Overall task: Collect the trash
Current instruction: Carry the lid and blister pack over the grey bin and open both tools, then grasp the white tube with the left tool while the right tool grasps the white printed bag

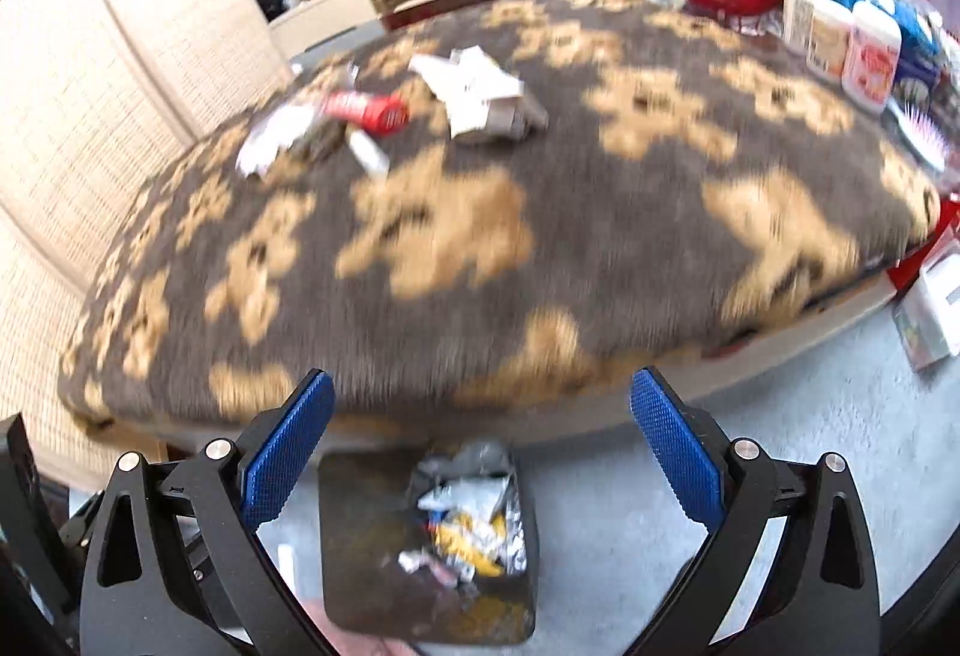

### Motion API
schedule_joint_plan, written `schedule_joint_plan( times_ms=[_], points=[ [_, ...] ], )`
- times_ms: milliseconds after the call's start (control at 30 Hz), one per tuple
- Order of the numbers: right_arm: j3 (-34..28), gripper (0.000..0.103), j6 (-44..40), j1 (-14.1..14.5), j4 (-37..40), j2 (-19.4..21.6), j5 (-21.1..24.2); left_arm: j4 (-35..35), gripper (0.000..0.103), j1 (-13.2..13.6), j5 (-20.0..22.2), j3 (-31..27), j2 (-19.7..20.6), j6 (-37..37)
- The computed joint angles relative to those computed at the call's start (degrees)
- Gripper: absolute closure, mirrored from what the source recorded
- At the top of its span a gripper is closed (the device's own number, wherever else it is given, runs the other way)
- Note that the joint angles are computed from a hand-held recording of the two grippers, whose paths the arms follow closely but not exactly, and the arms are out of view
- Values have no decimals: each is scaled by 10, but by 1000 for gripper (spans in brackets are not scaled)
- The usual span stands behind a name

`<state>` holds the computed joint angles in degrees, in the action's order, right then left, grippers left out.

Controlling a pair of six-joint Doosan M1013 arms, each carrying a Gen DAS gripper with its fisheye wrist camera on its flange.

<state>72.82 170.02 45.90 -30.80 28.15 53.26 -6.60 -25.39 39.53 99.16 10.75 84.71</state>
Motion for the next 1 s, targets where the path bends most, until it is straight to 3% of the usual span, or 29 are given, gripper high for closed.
schedule_joint_plan(
  times_ms=[433, 733, 1000],
  points=[
    [-88, 5, -101, -50, -13, 46, 51, 49, 8, -15, 17, -138, 87, -24],
    [-130, 39, -174, -81, 26, 84, 41, 53, 8, -23, 23, -210, 139, -14],
    [-110, 55, -162, -101, 20, 83, 12, 61, 8, -28, 28, -264, 183, -24]
  ],
)
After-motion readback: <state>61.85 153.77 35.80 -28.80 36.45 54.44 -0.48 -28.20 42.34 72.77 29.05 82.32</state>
